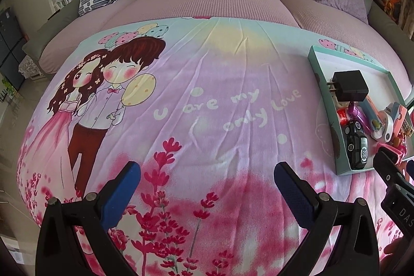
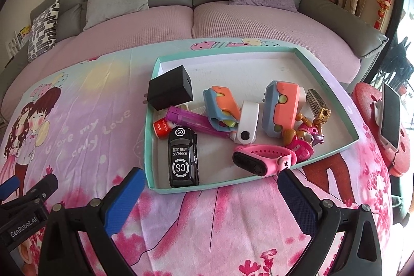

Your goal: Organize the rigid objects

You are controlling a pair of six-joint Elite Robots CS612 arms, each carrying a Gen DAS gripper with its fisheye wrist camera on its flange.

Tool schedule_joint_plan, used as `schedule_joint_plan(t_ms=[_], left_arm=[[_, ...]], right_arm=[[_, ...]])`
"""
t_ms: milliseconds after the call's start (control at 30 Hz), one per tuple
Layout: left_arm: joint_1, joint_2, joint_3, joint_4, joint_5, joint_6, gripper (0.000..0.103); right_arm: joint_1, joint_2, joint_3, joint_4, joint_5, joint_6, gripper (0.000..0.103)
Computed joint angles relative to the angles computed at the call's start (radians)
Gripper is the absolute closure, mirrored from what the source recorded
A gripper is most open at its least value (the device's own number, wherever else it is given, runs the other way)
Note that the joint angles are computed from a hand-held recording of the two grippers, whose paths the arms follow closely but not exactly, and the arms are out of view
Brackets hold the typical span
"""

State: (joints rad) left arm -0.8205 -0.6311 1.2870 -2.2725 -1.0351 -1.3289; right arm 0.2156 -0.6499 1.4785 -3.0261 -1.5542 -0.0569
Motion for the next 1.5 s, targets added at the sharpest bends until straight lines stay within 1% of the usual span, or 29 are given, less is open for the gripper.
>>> schedule_joint_plan(t_ms=[100, 200, 467, 800, 1200, 1433, 1500], left_arm=[[0.002, 0.006, -0.012, 0.021, -0.009, 0.017, 0.000], [0.004, 0.007, -0.014, 0.023, -0.012, 0.030, 0.000], [0.007, 0.005, -0.008, 0.018, -0.013, 0.035, 0.000], [0.011, 0.009, -0.013, 0.021, -0.030, 0.044, 0.000], [0.014, 0.010, -0.010, 0.011, -0.046, 0.041, 0.000], [0.017, 0.008, 0.001, -0.017, -0.067, 0.037, 0.000], [0.016, 0.008, 0.002, -0.020, -0.061, 0.037, 0.000]], right_arm=[[0.002, 0.002, -0.006, 0.009, -0.010, -0.006, 0.000], [0.003, 0.003, -0.009, 0.017, -0.013, -0.005, 0.000], [0.003, 0.010, -0.020, 0.044, -0.020, -0.008, 0.000], [0.001, 0.014, -0.023, 0.058, -0.022, 0.005, 0.000], [0.002, 0.014, -0.023, 0.058, -0.027, 0.000, 0.000], [0.003, 0.015, -0.024, 0.060, -0.030, -0.002, 0.000], [0.003, 0.015, -0.025, 0.062, -0.031, -0.003, 0.000]])
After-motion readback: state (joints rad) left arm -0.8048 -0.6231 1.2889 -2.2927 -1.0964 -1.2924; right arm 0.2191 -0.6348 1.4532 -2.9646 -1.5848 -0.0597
